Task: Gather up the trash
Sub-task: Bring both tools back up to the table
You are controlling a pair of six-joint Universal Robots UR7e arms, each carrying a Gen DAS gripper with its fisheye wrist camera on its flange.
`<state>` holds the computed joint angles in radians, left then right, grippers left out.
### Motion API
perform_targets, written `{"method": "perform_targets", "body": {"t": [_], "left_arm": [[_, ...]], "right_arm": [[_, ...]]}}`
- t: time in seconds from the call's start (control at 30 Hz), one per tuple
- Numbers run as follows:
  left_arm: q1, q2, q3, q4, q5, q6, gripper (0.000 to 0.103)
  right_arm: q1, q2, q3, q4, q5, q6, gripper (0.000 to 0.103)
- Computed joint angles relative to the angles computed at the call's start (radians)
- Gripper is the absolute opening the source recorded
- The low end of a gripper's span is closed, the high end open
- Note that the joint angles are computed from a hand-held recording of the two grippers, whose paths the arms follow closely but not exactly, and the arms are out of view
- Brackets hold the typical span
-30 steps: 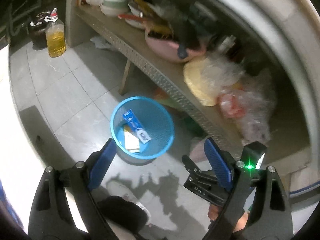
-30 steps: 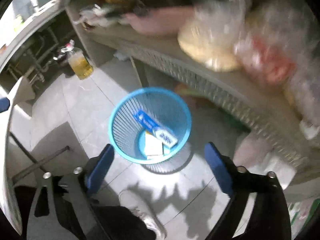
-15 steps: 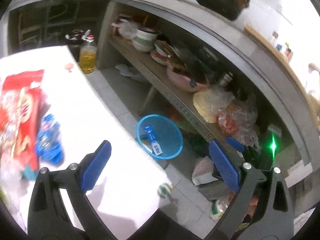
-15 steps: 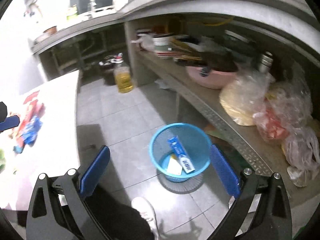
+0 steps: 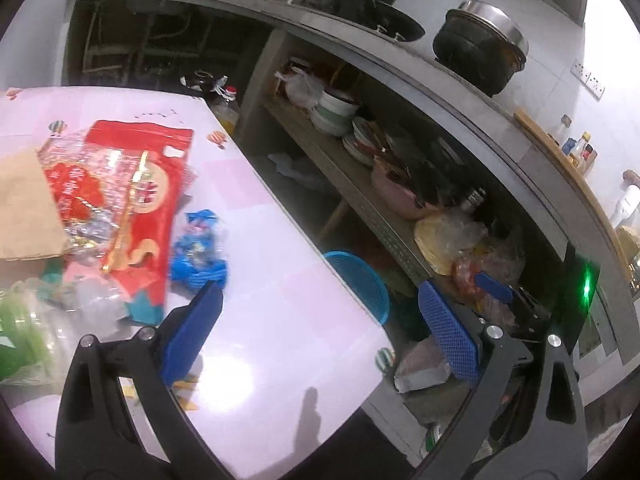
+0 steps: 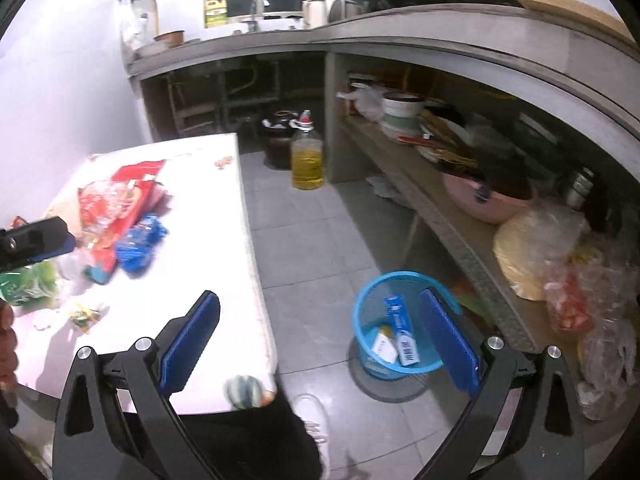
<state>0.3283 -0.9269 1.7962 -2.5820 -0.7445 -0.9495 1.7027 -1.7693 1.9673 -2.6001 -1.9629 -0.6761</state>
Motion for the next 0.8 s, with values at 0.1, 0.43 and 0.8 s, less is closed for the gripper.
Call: {"method": "perform_targets", "body": {"t": [0.1,0.43,0.8], "left_arm": [[-0.01,-0.029,0.034,0.011,0.032,-0.004,0.094],[-0.023,-0.106,0.106,0.043,0.069,-0.04,0.094],[-0.039,-0.116,0.118,0.066,0.115,-0.033,0.094]], "right_arm": [[0.013,0.015,0.002,0.013,0.0,-0.004,0.096],[0.041,0.046,-0.011,0.067,0.034,0.037,0.096],[0.027,0.05,-0.027,0.096,0.069,0.06,0.096]]}}
